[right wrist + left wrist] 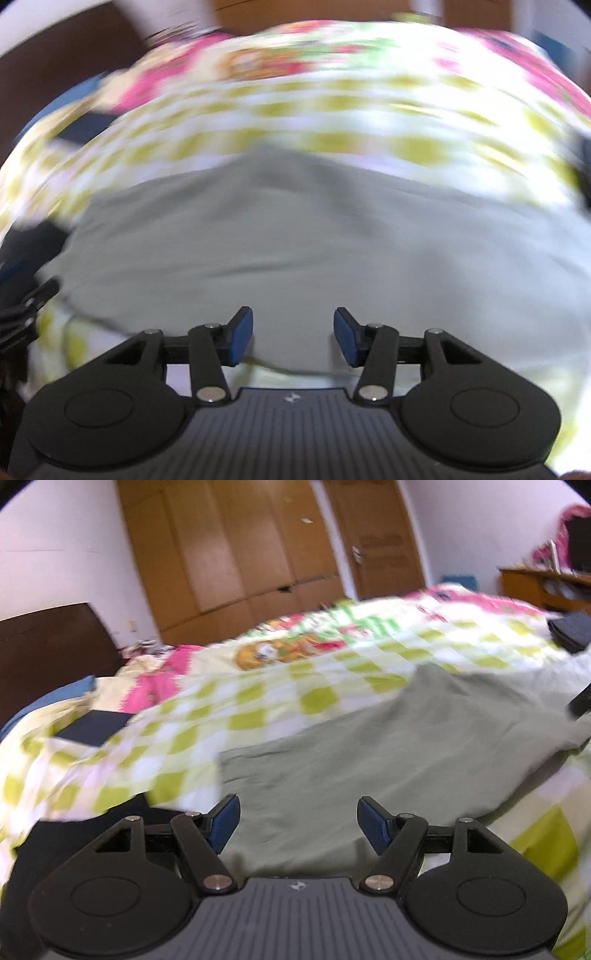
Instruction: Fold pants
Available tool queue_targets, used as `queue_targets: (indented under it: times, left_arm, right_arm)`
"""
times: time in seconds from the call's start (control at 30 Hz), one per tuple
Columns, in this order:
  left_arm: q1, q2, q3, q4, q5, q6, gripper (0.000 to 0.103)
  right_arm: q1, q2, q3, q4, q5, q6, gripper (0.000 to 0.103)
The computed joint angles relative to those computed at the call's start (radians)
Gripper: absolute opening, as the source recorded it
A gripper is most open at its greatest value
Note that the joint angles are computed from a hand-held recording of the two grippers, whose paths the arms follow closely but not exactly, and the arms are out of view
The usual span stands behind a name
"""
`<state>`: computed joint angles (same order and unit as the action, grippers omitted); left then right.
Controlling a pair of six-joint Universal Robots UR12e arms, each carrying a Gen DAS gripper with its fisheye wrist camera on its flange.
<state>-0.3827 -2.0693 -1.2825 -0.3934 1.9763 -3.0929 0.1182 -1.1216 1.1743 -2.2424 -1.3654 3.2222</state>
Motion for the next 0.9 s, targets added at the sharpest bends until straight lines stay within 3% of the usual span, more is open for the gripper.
queue_targets:
  times: [0.07, 0.13, 0.2, 0.33, 0.57, 0.67, 0.77, 0.87, 0.9]
  left_arm:
    - [-0.003, -0.035, 0.077, -0.169, -0.014, -0.001, 0.083]
    - [-0.012, -0.062, 0.119, -0.24, 0.004, 0.026, 0.083]
    - [-0.03, -0.085, 0.158, -0.261, 0.057, 0.078, 0.082]
    - [-0.058, -0.13, 0.248, -0.277, 0.074, 0.126, 0.082]
    - [-0.095, -0.225, 0.418, -0.306, 0.013, 0.202, 0.083]
    - [-0.106, -0.265, 0.49, -0.325, -0.019, 0.213, 0.083]
    - [-0.113, -0.304, 0.556, -0.358, -0.053, 0.215, 0.083]
    - [-0.12, -0.342, 0.618, -0.397, -0.066, 0.227, 0.083]
    - [-0.122, -0.352, 0.636, -0.413, -0.071, 0.227, 0.083]
  right_arm:
    - [-0.042, -0.029, 0.052, -0.054, -0.038, 0.133, 0.05]
    - [-0.08, -0.056, 0.105, -0.108, -0.062, 0.231, 0.05]
    - [-0.116, -0.084, 0.16, -0.165, -0.075, 0.302, 0.05]
    - [-0.168, -0.116, 0.247, -0.295, -0.032, 0.396, 0.051]
    - [-0.225, -0.109, 0.313, -0.483, 0.007, 0.613, 0.052]
    - [-0.233, -0.096, 0.321, -0.547, -0.038, 0.667, 0.052]
    - [-0.252, -0.07, 0.327, -0.636, -0.023, 0.78, 0.052]
    - [-0.264, -0.039, 0.318, -0.711, -0.02, 0.889, 0.046]
    - [-0.271, -0.031, 0.313, -0.725, -0.004, 0.916, 0.032]
